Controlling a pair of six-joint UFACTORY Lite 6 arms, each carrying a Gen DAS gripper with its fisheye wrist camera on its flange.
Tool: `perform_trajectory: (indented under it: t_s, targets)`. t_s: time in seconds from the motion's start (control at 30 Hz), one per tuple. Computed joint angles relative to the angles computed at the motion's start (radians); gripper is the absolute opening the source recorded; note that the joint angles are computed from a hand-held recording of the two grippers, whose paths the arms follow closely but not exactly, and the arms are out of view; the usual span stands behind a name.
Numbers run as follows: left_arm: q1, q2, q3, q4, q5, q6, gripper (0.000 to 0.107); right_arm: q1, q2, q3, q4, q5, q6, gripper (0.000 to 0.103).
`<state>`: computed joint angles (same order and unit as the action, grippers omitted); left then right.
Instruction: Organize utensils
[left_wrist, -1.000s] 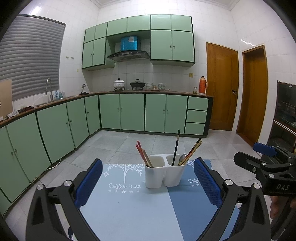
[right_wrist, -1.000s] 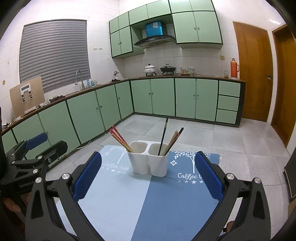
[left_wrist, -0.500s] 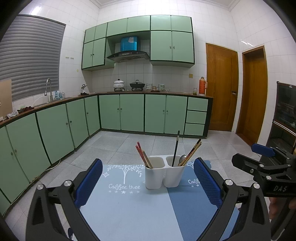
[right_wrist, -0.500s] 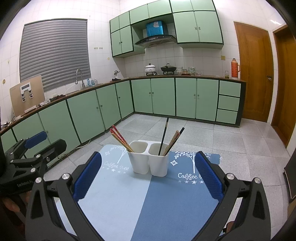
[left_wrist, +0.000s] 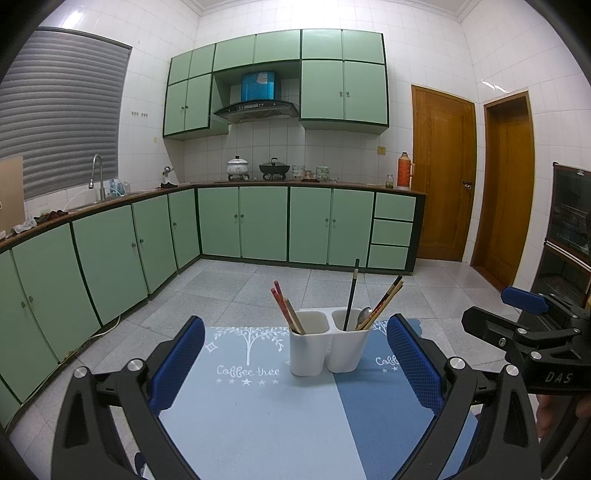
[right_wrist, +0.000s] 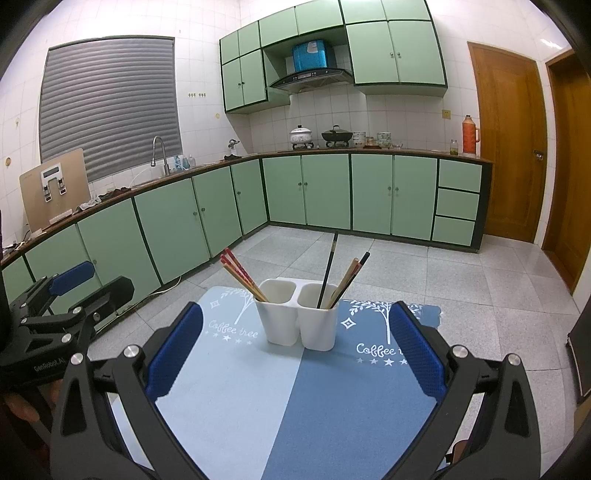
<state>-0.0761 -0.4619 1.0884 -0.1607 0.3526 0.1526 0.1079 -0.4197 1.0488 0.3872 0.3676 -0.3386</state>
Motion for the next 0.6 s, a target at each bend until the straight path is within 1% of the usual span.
perform_trajectory:
  t_s: [0.6]
  targets:
    - [-0.019,0.001,-0.009,0.051,-0.007,-0.056,0.097,-0.001,0.006,-0.006,0.010,-0.007,-0.010,0.098]
